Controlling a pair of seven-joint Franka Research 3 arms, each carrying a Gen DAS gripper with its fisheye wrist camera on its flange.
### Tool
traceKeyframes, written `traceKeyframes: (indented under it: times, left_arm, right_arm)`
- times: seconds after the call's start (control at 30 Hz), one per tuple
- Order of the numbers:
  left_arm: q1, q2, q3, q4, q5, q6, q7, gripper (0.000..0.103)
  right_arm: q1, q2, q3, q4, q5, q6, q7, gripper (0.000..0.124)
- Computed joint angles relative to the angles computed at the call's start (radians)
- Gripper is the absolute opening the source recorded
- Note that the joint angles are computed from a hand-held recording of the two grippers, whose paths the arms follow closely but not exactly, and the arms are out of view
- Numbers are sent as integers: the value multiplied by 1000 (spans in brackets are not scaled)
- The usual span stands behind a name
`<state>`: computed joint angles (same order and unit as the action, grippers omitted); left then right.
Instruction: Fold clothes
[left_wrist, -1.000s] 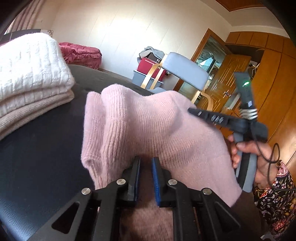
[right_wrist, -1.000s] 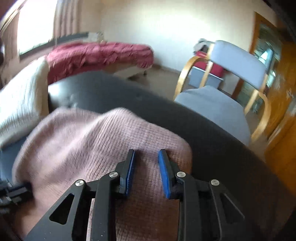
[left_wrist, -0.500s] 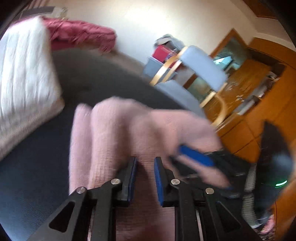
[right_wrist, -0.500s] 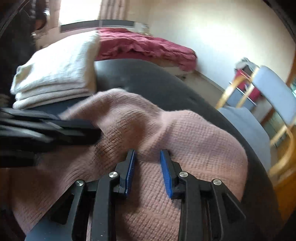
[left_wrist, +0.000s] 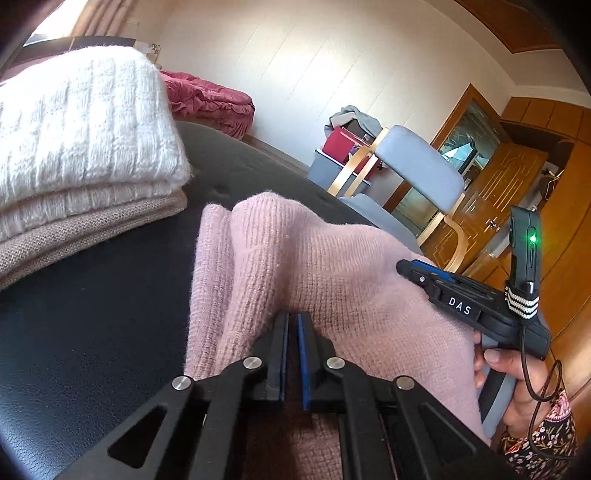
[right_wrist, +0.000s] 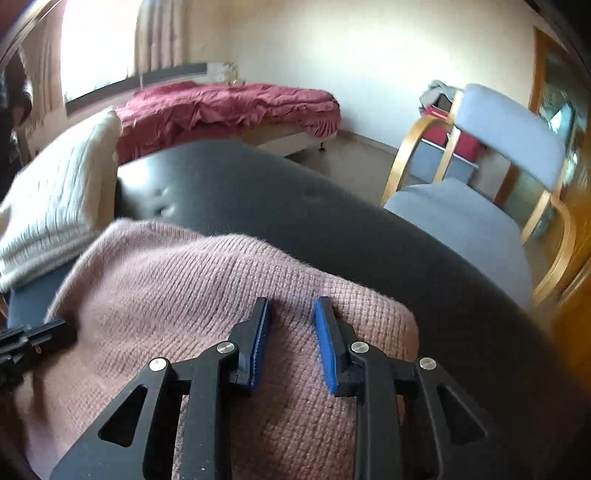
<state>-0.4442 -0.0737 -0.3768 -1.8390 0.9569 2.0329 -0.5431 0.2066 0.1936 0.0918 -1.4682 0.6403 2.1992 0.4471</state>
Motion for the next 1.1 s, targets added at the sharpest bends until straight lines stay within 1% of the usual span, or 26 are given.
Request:
traceKeyframes:
  times: [0.03,0.07,0.17,0.2,0.27,0.3,0.33,0.37,0.4,0.43,0.47,0.5,0.57,0.6,0.63,0.67,0.7,0.73,0.8,0.83,0.87,0.9,0.93,1.0,1.03,1.1]
  left_arm:
    - [0,0,1,-1,3,5,-3,5]
    - [2,-17,3,-21,10,30,-21,5]
    - [17,-90,1,-103,39,136,-99,7]
    - [22,-103,-12,-108,53,126,-106,10]
    - [23,-103,-56,-73,86,17,-80,16]
    - [23,-92,-68,-43,102,-26,-57,19]
    - [22,-80,-67,-18,109,-33,-25,19]
    - [23,-69,-59,6,111,-20,12,20]
    - [24,-46,-47,36,93,-9,61,22]
    - [24,-16,-34,70,63,-2,118,22]
    - [24,16,-21,107,32,1,177,22]
    - [21,27,-9,111,0,5,185,22]
    - [18,27,10,79,-66,21,149,19]
    - [19,28,18,63,-99,31,132,17]
    - [14,26,16,51,-92,26,112,15]
    - [6,24,8,43,-63,11,90,14]
    - [-2,22,0,35,-35,-4,68,10]
    - [-11,20,-8,28,-7,-21,47,11]
    - [-27,20,-19,19,34,-51,14,11]
    - [-29,19,-16,16,42,-50,7,11]
    - [-29,17,-12,11,50,-42,0,11]
    - [-29,14,-10,6,55,-36,-7,11]
    - [-28,10,-8,0,58,-29,-13,11]
    - [-26,10,-6,-4,64,-23,-20,11]
    - [-26,17,-7,6,68,-26,-19,11]
    - [-28,29,-6,20,69,-35,-15,10]
  right_arm:
    - [0,-10,2,-15,5,16,-19,26]
    - [-2,-22,1,-25,9,22,-35,26]
    - [-24,-73,-7,-61,94,14,-94,27]
    - [-31,-98,-15,-79,113,-1,-96,27]
    - [-36,-136,-32,-107,105,-44,-93,28]
    - [-36,-157,-39,-126,101,-55,-100,28]
    - [-32,-182,-42,-165,96,-29,-132,28]
    - [-27,-205,-45,-201,97,-4,-162,28]
    - [-21,-219,-48,-228,112,19,-190,28]
    - [-15,-232,-52,-252,126,38,-214,30]
    - [-10,-236,-55,-266,132,42,-225,30]
    - [-4,-237,-56,-276,127,35,-230,32]
    - [5,-245,-59,-301,112,14,-269,53]
    - [9,-261,-61,-328,124,25,-317,55]
    - [16,-284,-61,-369,139,61,-376,55]
    - [24,-310,-62,-415,156,106,-444,55]
    - [31,-316,-67,-427,169,119,-478,55]
    - [35,-316,-74,-426,182,115,-498,55]
    - [25,-283,-100,-353,218,11,-442,53]
    - [12,-247,-115,-286,255,-68,-382,47]
    - [-2,-214,-121,-226,285,-125,-324,32]
    - [-10,-191,-113,-187,284,-127,-287,26]
    - [-12,-170,-99,-157,260,-92,-260,24]
    - [-13,-122,-77,-94,207,-50,-214,24]
    - [-16,-87,-70,-52,179,-58,-181,24]
    - [-24,13,-57,72,109,-135,-78,23]
